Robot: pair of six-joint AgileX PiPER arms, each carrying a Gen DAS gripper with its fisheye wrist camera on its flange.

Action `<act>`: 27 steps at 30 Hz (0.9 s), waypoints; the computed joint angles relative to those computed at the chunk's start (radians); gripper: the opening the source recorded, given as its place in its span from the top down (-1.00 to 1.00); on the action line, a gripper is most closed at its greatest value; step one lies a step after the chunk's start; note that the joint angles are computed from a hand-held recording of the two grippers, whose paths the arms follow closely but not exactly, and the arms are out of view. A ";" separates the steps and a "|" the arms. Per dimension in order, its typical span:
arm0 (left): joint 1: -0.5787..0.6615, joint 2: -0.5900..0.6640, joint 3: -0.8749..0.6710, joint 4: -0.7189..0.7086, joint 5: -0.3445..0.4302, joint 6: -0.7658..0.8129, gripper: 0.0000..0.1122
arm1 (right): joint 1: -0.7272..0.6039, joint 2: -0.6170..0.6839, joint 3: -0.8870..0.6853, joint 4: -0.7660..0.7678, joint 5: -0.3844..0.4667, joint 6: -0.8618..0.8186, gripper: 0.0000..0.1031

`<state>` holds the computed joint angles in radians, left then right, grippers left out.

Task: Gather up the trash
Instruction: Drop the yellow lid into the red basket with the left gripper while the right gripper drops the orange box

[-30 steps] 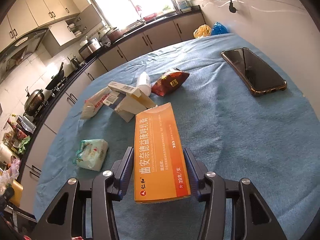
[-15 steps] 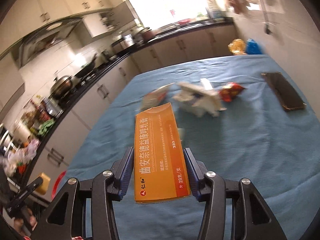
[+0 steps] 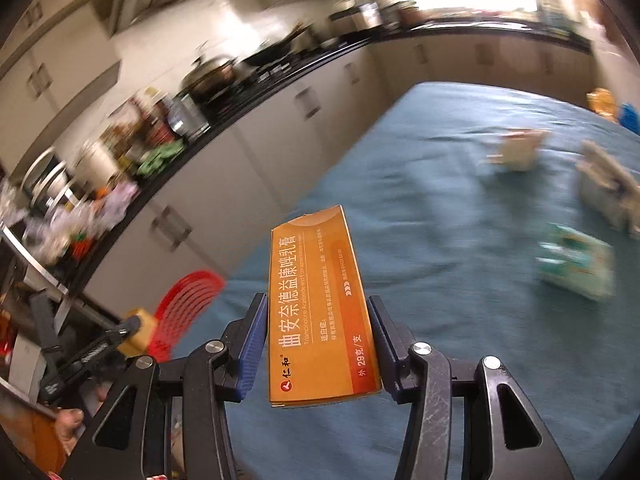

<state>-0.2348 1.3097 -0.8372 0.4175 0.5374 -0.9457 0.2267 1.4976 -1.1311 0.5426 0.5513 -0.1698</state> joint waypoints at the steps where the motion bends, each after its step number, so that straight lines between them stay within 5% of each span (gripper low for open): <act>1: 0.033 0.004 0.008 -0.043 -0.020 0.044 -0.16 | 0.031 0.032 -0.035 -0.005 0.005 0.011 -0.03; 9: 0.226 0.056 0.033 -0.342 -0.105 0.381 -0.16 | 0.260 0.342 -0.389 -0.063 0.069 0.088 -0.03; 17: 0.268 0.079 0.027 -0.437 -0.117 0.495 -0.16 | 0.339 0.614 -0.706 -0.070 0.194 0.147 -0.06; 27: 0.296 0.069 0.022 -0.544 -0.108 0.594 -0.17 | 0.324 0.635 -0.723 -0.019 0.197 0.141 -0.23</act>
<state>0.0614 1.3784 -0.8147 -0.1262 0.4292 -0.3518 0.5512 2.1323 -1.8538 0.5239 0.7482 -0.0286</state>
